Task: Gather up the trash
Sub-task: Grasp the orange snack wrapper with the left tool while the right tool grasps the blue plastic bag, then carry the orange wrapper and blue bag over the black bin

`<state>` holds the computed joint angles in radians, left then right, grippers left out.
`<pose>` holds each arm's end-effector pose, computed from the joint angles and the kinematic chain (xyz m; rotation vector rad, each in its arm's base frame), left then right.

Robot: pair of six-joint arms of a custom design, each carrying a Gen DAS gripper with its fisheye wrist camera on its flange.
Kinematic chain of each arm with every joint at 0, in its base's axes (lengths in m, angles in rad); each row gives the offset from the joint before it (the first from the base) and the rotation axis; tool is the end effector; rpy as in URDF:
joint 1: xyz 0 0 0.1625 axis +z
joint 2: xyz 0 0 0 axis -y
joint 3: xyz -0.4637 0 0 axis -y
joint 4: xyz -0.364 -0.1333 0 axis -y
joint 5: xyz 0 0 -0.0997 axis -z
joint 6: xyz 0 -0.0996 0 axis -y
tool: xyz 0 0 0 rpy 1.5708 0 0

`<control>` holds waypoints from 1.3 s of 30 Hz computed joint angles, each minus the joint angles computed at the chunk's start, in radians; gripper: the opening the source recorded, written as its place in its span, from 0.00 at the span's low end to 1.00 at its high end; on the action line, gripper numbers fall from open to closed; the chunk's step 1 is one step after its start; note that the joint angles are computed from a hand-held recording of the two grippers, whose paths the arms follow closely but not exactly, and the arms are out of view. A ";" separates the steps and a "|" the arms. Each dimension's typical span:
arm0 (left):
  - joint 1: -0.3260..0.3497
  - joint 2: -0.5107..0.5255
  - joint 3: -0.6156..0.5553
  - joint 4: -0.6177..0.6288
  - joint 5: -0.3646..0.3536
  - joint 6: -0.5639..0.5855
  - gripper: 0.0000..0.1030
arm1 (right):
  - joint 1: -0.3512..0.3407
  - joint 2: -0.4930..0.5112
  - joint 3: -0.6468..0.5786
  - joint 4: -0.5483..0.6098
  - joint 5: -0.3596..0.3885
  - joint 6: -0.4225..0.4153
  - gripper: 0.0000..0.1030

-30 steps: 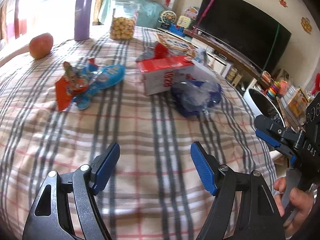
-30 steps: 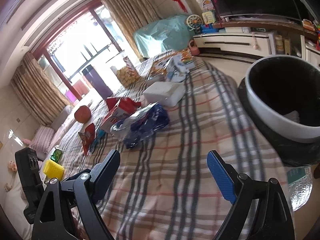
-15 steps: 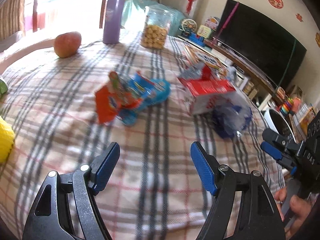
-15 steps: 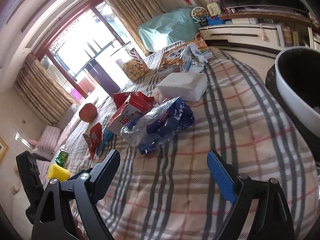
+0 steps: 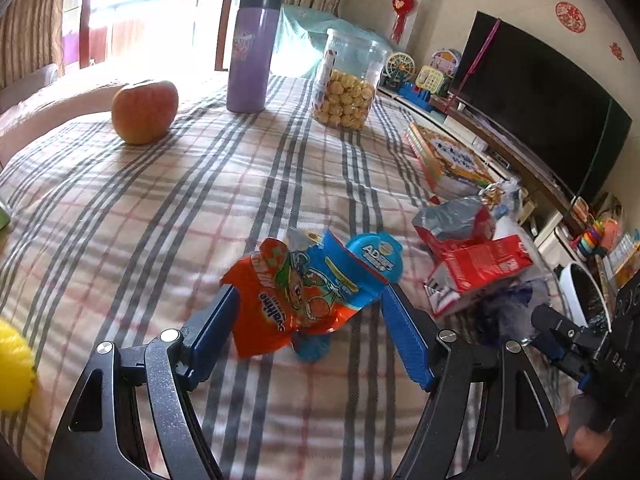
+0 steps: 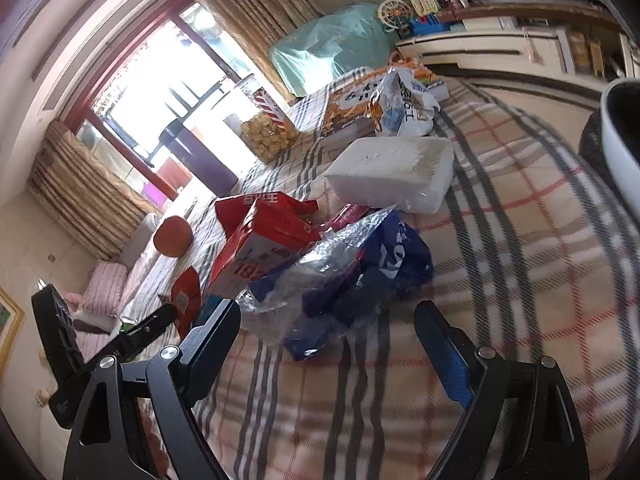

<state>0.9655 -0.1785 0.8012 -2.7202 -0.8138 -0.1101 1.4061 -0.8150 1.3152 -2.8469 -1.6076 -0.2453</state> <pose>-0.3318 -0.8340 0.0201 0.3448 2.4331 -0.9573 0.0003 -0.7890 0.3242 0.0900 -2.7447 1.0884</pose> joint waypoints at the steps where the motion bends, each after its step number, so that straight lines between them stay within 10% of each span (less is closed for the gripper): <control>1: 0.003 0.004 -0.009 0.007 -0.007 0.002 0.62 | -0.001 0.006 -0.005 -0.006 0.000 -0.001 0.86; 3: 0.008 0.011 -0.030 0.048 -0.025 -0.007 0.35 | -0.001 0.010 -0.001 -0.032 -0.002 -0.013 0.73; 4: 0.011 0.015 -0.038 0.062 -0.033 -0.002 0.30 | -0.001 0.010 -0.003 -0.023 -0.001 -0.016 0.53; 8: 0.003 0.005 -0.003 0.018 -0.028 0.039 0.18 | -0.008 -0.008 0.022 -0.027 0.021 -0.027 0.40; 22: -0.068 -0.091 0.250 -0.109 -0.109 0.049 0.13 | -0.036 -0.143 0.188 -0.098 0.060 -0.082 0.36; 39: -0.144 0.029 0.092 0.029 -0.270 0.123 0.13 | -0.094 -0.274 0.305 -0.200 0.041 -0.107 0.36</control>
